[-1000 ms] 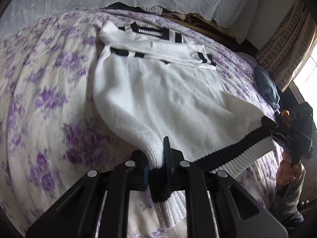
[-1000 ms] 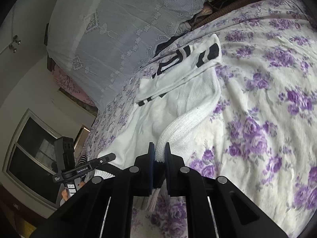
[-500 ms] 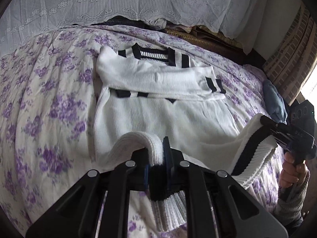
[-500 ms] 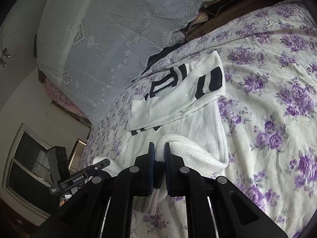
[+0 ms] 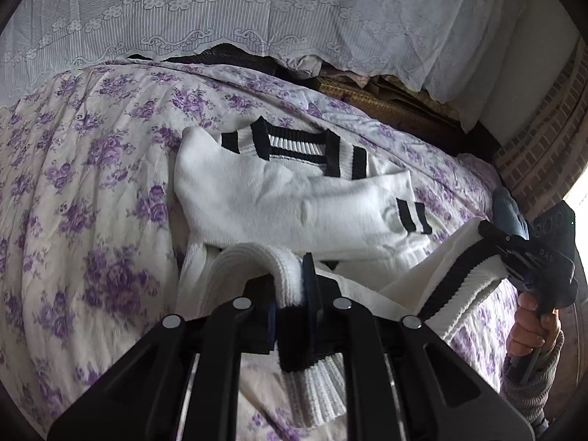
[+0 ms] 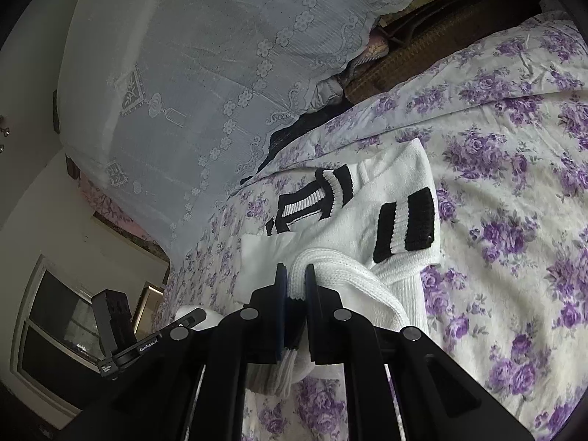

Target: Fold small clothes

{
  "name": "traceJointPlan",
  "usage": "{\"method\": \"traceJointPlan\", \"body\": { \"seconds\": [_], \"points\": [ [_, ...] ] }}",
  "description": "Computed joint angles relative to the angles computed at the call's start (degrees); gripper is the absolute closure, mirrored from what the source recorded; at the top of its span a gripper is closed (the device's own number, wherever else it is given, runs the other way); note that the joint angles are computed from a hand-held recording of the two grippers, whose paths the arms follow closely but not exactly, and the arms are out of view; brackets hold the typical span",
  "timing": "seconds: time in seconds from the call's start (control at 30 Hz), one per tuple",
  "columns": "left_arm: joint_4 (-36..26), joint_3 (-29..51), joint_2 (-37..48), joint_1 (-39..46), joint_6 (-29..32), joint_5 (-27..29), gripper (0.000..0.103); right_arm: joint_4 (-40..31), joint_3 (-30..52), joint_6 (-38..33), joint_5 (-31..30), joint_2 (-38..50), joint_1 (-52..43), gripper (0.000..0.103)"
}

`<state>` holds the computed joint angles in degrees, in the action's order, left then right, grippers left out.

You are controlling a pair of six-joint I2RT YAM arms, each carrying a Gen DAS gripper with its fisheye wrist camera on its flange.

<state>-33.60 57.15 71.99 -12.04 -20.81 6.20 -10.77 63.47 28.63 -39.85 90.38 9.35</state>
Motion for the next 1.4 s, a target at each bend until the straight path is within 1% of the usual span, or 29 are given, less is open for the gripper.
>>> {"method": "traceJointPlan", "body": {
  "seconds": [0.13, 0.37, 0.53, 0.7, 0.8, 0.87, 0.93, 0.97, 1.0, 1.03, 1.07, 1.1, 1.13, 1.17, 1.2, 1.23, 1.27, 1.33, 1.37, 1.4],
  "points": [
    [1.9, 3.4, 5.5, 2.7, 1.1, 1.8, 0.092, 0.4, 4.6, 0.9, 0.4, 5.1, 0.4, 0.093],
    [4.1, 10.6, 14.0, 6.6, 1.2, 3.6, 0.092, 2.4, 13.8, 3.9, 2.0, 14.1, 1.5, 0.093],
    [5.4, 16.0, 20.4, 9.3, 0.8, 4.7, 0.092, 3.6, 21.6, 7.8, 2.9, 21.4, 2.0, 0.093],
    [7.2, 20.6, 27.6, 9.9, -0.1, 2.6, 0.092, 3.5, 28.7, 9.0, 5.8, 28.3, 2.6, 0.093],
    [8.2, 22.8, 32.5, 11.0, -1.4, 3.6, 0.092, 3.7, 32.0, 10.1, 6.7, 32.5, 2.7, 0.093],
    [8.1, 24.5, 35.9, 11.1, -1.7, 2.5, 0.092, 4.5, 33.6, 11.0, 7.1, 35.4, 2.6, 0.093],
    [8.2, 25.8, 38.7, 11.0, -1.5, 1.6, 0.090, 4.6, 34.9, 10.4, 7.1, 37.7, 2.6, 0.093],
    [8.5, 25.9, 39.5, 10.9, -1.4, 1.2, 0.090, 3.3, 36.3, 9.4, 7.0, 39.0, 2.5, 0.092],
    [9.1, 25.7, 39.7, 10.9, -1.5, 1.1, 0.090, 3.1, 37.0, 9.1, 5.9, 39.9, 2.2, 0.091],
    [9.4, 25.4, 39.4, 11.1, -1.4, 1.5, 0.089, 4.3, 36.5, 9.8, 4.5, 39.9, 1.8, 0.090],
    [9.8, 24.7, 38.6, 11.5, -1.4, 2.7, 0.089, 5.7, 35.6, 10.9, 2.7, 39.4, 1.2, 0.085],
    [10.6, 23.7, 37.6, 12.1, -1.8, 3.9, 0.081, 7.3, 33.9, 11.6, 1.9, 38.2, 0.9, 0.072],
    [12.3, 21.6, 35.5, 12.9, -2.5, 5.2, 0.059, 9.1, 31.9, 11.9, 1.6, 36.6, 0.5, 0.066],
    [14.1, 19.4, 33.3, 13.5, -3.3, 5.6, 0.044, 11.3, 29.5, 11.6, 1.2, 34.4, -0.1, 0.061],
    [16.2, 17.0, 30.7, 13.9, -4.1, 4.4, 0.018, 11.4, 28.5, 10.7, 1.0, 32.8, -0.6, 0.061],
    [18.8, 13.8, 27.1, 14.1, -4.6, 1.3, 0.011, 10.9, 28.0, 9.5, 1.2, 31.4, -0.9, 0.061],
    [19.3, 12.5, 25.0, 14.3, -3.8, 0.6, 0.011, 10.5, 27.1, 7.9, 1.5, 29.8, -1.2, 0.061],
    [18.8, 11.7, 22.7, 15.7, -1.5, 4.5, 0.011, 9.8, 26.4, 5.8, 0.4, 28.5, -1.4, 0.065],
    [18.8, 11.3, 22.1, 16.2, -0.9, 6.1, 0.011, 8.8, 26.8, 4.6, -0.3, 28.4, -1.0, 0.072],
    [18.8, 11.1, 21.9, 16.2, -0.2, 6.7, 0.011, 6.8, 27.7, 2.8, -0.2, 28.6, -0.2, 0.074]
  ]
}}
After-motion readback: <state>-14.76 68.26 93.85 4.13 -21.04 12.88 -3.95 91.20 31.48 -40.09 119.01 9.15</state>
